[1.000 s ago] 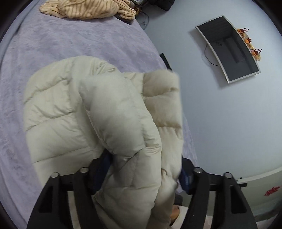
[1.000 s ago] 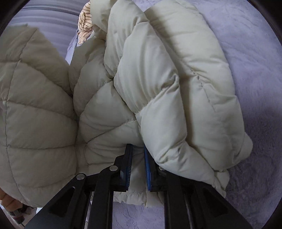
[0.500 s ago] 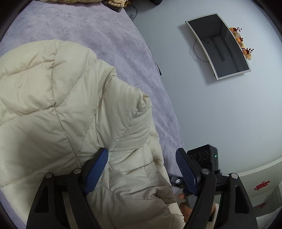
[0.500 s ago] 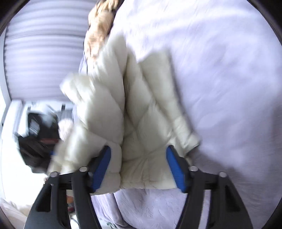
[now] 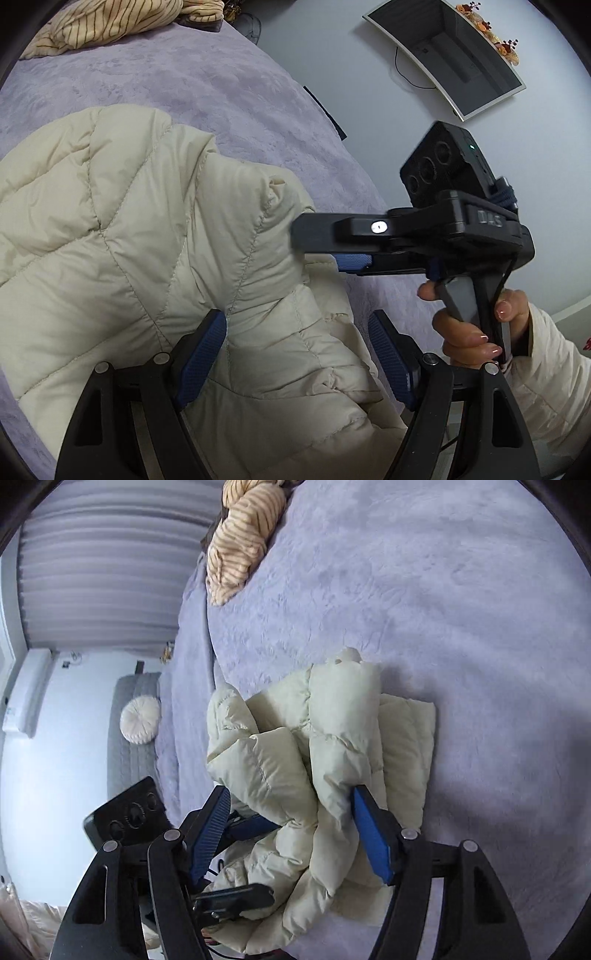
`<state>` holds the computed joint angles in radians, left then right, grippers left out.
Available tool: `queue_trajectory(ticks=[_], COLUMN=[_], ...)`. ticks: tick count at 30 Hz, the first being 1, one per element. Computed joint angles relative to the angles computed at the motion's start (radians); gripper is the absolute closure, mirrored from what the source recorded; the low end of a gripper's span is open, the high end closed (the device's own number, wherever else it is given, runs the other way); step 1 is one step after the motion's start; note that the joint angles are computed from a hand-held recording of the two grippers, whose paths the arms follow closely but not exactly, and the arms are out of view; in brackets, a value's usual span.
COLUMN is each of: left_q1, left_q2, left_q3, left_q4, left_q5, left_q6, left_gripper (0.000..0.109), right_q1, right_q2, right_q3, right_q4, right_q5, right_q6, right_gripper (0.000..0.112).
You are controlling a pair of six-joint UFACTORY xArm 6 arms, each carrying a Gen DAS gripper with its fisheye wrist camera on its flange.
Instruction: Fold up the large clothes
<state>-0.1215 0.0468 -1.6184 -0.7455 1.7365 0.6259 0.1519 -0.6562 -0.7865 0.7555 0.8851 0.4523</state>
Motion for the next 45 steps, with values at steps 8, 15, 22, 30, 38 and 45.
queue_trajectory(ticks=[8,15,22,30,38,45], left_q1=[0.159,0.207,0.199,0.152,0.112,0.052], left_q2=[0.037,0.227,0.322,0.282,0.191,0.098], left_q3=[-0.184,-0.316,-0.309,-0.208,-0.088,0.001], left_q4=[0.002,0.132,0.068,0.074,0.125,0.168], left_q5=[0.126,0.034,0.124,0.048,-0.06,-0.151], left_q6=[0.048,-0.151,-0.183,-0.152,-0.147,-0.155], left_gripper=[0.029,0.029,0.024,0.011,0.008,0.016], right_q1=[-0.005,-0.005,0.008,-0.003,0.031,0.074], right_q2=[0.13,0.088,0.128,0.183,0.27,0.315], right_q3=[-0.026,0.024,-0.026,0.055,0.046,0.02], right_q4=[-0.056,-0.096,-0.16,0.124,0.294,0.371], right_q5=[0.053,0.085,0.168,0.035,-0.054,-0.112], right_q6=[-0.007,-0.012,-0.051,-0.249,-0.377,-0.399], right_gripper=[0.041,0.038,0.03,0.023,0.023,0.059])
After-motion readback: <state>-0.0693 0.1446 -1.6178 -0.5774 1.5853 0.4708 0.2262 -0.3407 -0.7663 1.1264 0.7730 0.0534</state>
